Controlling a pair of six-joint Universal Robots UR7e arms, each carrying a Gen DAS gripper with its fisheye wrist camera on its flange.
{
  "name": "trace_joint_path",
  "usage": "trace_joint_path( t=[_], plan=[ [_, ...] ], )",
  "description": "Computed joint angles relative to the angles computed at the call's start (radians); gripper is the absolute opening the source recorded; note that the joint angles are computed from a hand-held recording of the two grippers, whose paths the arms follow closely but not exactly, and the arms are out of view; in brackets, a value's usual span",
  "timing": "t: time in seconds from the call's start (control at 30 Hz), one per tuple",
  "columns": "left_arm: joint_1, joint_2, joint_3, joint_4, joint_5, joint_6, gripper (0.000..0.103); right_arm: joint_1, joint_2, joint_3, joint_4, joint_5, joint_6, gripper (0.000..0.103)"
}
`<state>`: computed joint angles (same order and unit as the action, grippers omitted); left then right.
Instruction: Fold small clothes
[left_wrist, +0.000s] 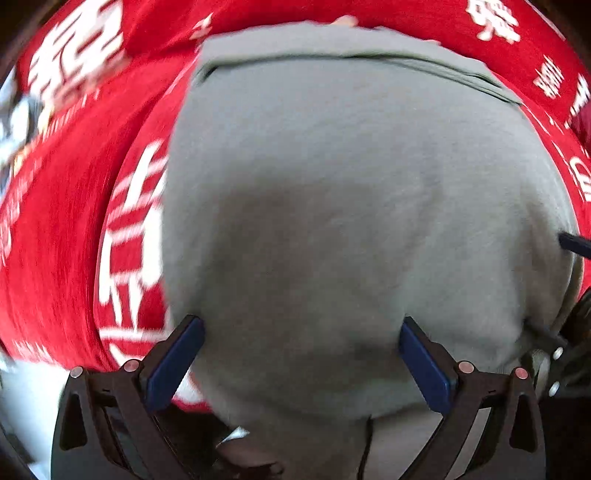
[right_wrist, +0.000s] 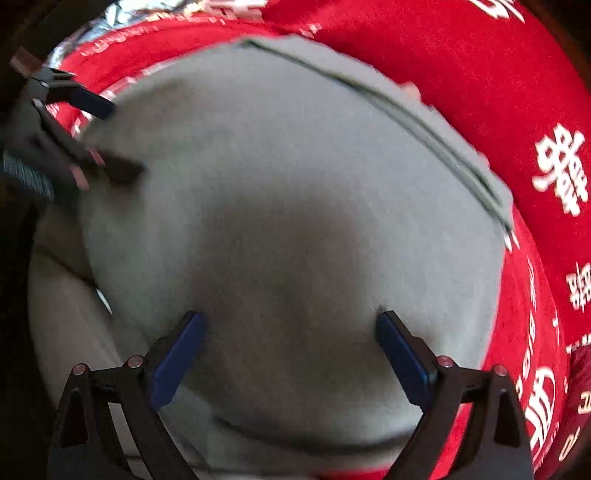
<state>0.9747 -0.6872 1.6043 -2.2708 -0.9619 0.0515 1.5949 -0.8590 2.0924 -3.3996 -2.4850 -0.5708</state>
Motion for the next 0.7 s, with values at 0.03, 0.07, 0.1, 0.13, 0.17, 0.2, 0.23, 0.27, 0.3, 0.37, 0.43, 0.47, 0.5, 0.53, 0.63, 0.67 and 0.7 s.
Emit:
trace_joint_path(
  t=[0.03, 0.07, 0.1, 0.13, 0.17, 0.2, 0.23, 0.27, 0.3, 0.37, 0.43, 0.47, 0.5, 0.53, 0.63, 0.67, 0.7],
  plan=[
    [0.000, -0.009, 0.005, 0.017, 0.011, -0.005, 0.103, -0.007, -0.019, 0.016, 0.010, -0.005, 0.024, 0.099],
    [-0.003, -0.008, 0.006, 0.029, 0.037, -0.011, 0.103, -0.014, -0.038, 0.031, 0.021, -0.012, 0.048, 0.099],
    [-0.003, -0.010, 0.003, 0.067, 0.049, -0.035, 0.103, -0.020, -0.059, 0.049, 0.032, -0.022, 0.067, 0.099],
    [0.002, -0.016, -0.002, 0.098, 0.041, -0.053, 0.103, -0.022, -0.070, 0.059, 0.038, -0.032, 0.079, 0.099],
    [0.004, -0.019, -0.002, 0.120, 0.039, -0.067, 0.103, -0.022, -0.079, 0.069, 0.044, -0.043, 0.085, 0.099],
    [0.010, -0.022, -0.014, 0.174, 0.034, -0.093, 0.103, -0.017, -0.080, 0.077, 0.037, -0.064, 0.071, 0.099],
    [0.014, -0.026, -0.021, 0.212, 0.035, -0.112, 0.103, -0.013, -0.077, 0.080, 0.050, -0.103, 0.071, 0.099],
    [0.011, -0.027, -0.022, 0.265, 0.072, -0.143, 0.103, -0.013, -0.084, 0.084, 0.090, -0.127, 0.093, 0.099],
    [0.010, -0.033, -0.015, 0.310, 0.124, -0.167, 0.103, -0.014, -0.100, 0.094, 0.119, -0.134, 0.114, 0.099],
    [0.018, -0.064, 0.006, 0.303, 0.119, -0.156, 0.103, -0.008, -0.103, 0.111, 0.121, -0.183, 0.141, 0.099],
    [0.030, -0.087, 0.015, 0.299, 0.096, -0.151, 0.103, -0.012, -0.152, 0.145, 0.160, -0.159, 0.203, 0.099],
    [0.037, -0.092, 0.018, 0.301, 0.086, -0.152, 0.103, -0.022, -0.202, 0.163, 0.206, -0.107, 0.256, 0.099],
    [0.046, -0.092, 0.012, 0.314, 0.065, -0.154, 0.103, -0.037, -0.256, 0.179, 0.246, -0.039, 0.302, 0.099],
    [0.055, -0.083, -0.004, 0.348, 0.023, -0.162, 0.103, -0.054, -0.301, 0.180, 0.288, 0.035, 0.338, 0.099],
    [0.055, -0.062, -0.019, 0.392, -0.045, -0.122, 0.103, -0.110, -0.383, 0.177, 0.369, 0.217, 0.419, 0.097],
    [0.052, -0.051, -0.027, 0.405, -0.053, -0.121, 0.103, -0.127, -0.405, 0.177, 0.396, 0.256, 0.433, 0.092],
    [0.056, -0.014, -0.078, 0.435, -0.060, -0.116, 0.103, -0.154, -0.432, 0.177, 0.429, 0.313, 0.447, 0.087]
  ],
)
